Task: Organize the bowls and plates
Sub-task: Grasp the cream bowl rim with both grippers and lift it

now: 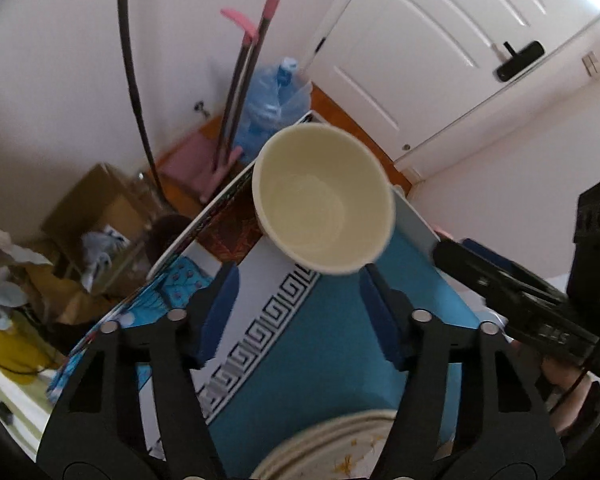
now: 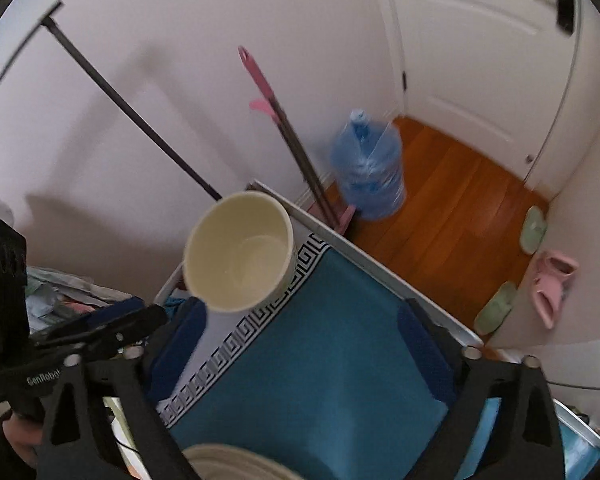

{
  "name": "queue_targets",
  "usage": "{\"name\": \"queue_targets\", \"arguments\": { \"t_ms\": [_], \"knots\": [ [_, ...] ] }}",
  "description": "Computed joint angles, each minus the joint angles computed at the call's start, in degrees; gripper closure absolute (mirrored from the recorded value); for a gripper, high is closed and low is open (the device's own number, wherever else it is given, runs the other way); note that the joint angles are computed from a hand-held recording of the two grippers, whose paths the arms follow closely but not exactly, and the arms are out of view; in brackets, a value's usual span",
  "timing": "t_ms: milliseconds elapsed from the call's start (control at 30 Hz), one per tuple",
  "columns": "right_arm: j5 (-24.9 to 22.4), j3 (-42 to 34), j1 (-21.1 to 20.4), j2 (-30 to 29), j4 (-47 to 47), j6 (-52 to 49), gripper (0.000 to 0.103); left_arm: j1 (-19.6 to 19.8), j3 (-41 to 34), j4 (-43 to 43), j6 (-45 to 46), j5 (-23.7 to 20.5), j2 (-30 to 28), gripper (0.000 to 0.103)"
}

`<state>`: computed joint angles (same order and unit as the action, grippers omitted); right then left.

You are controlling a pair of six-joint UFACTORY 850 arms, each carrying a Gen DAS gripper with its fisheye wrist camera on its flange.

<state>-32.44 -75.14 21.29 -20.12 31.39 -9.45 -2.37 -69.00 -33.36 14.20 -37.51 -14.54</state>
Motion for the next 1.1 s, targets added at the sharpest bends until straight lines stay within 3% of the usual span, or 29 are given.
{"name": "queue_targets", "arguments": {
  "t_ms": [167,333,400,500,867,1100],
  "knots": [
    [-2.23,-4.01,-0.38,-5.62,3.97,-2.25,0.04,0.1,-2.8,-1.86,1.29,0.23,-5.29,0.055],
    [-4.19,-7.47,-0.08,-9.44,5.3,-4.78,0.051,0.39,-4.95,-2.16,1.62,0.77,-8.45,0.075],
    [-4.62,-8.42,0.1,-10.62,6.01,-5.54,0.069,0.15,-5.65,0.18,-0.23,1.09,-9.31,0.079],
    [-4.56,-8.65,0.17,-11.0,7.57,-7.16,0.083,0.38,-5.75,-0.6,0.31,1.53,-9.49,0.08],
    [-0.74,-5.59,0.89,-7.55,5.32,-6.86,0.084,-2.9,-3.78,10.04,-3.89,6.45,-5.54,0.08],
    [3.86,2.23,0.88,1.58,6.26,-5.88,0.084,-5.06,-0.04,10.79,-2.23,8.01,1.2,0.08]
  ]
}}
